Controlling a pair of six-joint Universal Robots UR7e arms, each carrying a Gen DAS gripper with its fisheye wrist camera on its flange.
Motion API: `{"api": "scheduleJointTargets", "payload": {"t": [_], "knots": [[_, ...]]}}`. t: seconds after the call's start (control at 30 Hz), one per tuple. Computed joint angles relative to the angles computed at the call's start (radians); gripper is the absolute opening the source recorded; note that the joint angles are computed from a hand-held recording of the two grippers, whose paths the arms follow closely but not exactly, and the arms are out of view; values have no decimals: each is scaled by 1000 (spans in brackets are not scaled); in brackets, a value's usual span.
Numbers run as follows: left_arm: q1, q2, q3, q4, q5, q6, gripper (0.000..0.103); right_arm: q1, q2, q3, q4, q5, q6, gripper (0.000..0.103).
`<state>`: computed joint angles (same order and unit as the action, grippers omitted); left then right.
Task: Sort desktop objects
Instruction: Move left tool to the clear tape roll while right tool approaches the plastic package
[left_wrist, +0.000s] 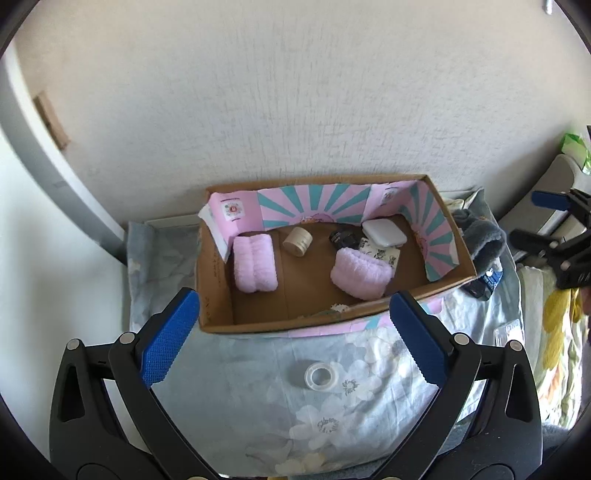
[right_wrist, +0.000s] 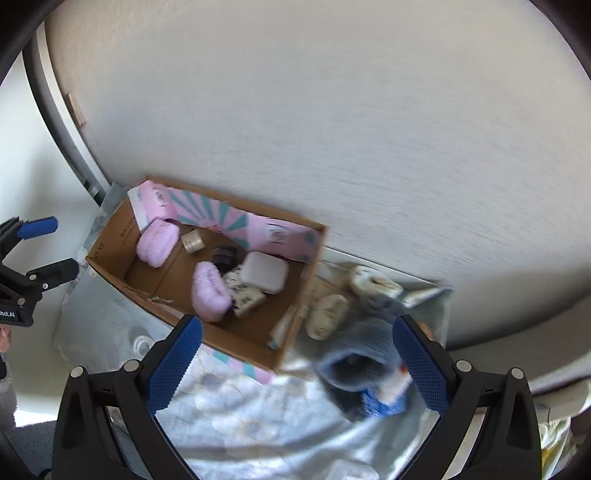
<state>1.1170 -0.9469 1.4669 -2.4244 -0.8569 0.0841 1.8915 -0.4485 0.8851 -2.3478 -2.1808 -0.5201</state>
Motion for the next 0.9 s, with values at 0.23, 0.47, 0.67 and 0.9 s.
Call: {"api": "scheduleJointTargets", "payload": {"t": [0.23, 0.47, 0.67, 0.9], "knots": [[1, -61, 134, -59, -13, -76, 102, -34, -143, 194, -47, -12, 35, 103], [15, -79, 238, -120, -31, -106, 101, -85, -234, 372, -43, -33, 141, 103], [25, -61, 294, -196, -35, -97, 97, -119, -272, 466, -71, -43, 184, 103], [52, -8, 342, -288, -33, -85, 84, -158, -295, 558, -108, -40, 231, 102]]}}
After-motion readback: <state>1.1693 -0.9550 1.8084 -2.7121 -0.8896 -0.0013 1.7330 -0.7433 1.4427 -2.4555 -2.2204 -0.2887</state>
